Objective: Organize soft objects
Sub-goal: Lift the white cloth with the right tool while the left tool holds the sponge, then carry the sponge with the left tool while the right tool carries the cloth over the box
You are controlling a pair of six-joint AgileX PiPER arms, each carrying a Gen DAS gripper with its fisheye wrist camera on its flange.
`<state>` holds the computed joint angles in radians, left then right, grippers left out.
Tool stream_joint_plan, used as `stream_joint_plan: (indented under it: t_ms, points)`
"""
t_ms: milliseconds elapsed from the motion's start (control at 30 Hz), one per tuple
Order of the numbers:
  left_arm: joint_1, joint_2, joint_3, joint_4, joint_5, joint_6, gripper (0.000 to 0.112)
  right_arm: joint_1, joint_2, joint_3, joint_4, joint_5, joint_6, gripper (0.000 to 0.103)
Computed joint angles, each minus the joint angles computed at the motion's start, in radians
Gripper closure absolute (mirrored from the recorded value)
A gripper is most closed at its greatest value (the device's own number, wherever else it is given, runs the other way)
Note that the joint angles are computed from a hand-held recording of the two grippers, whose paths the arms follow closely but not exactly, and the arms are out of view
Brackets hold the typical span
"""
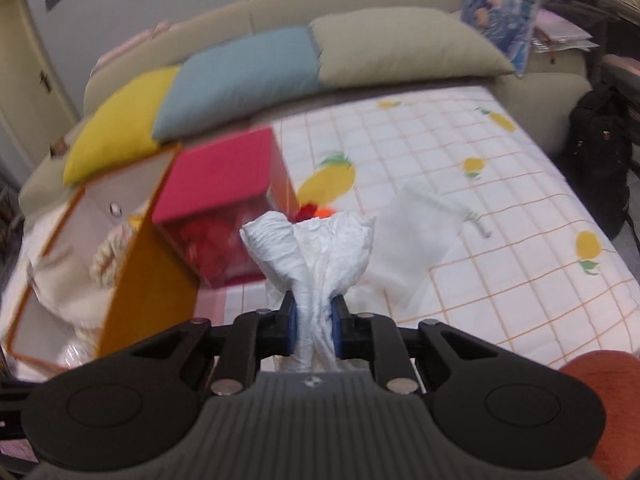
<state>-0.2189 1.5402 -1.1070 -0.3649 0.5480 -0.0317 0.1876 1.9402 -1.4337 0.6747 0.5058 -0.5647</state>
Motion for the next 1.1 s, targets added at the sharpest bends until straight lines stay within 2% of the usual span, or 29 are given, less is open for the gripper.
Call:
stream_joint_plan:
  t_ms: [233,500,667,833,1100]
  points:
    - [0.095,-0.180,0.094,0.023,-0.053,-0.079,0.077,-0.011,-0.089,-0.007,0.156,0.086,-0.081,0.088]
    - [0.232,-0.250,0.075,0.274,-0.011,-0.298,0.077,0.072,-0.058,-0.130,0.259,0.227,-0.121,0.088]
    - [0.344,-0.197,0.023,0.246,0.022,-0.219,0.077,0.162,0.032,-0.255,0.196,0.265,-0.093,0.088]
    - [0.406,-0.071,-0.054,0.208,0.059,-0.143,0.077,0.248,0.190,-0.489,0.053,0.347,0.017,0.088]
    - [0.494,0.051,-0.084,0.045,0.142,-0.009,0.077,0.312,0.466,-0.945,-0.199,0.640,0.224,0.088]
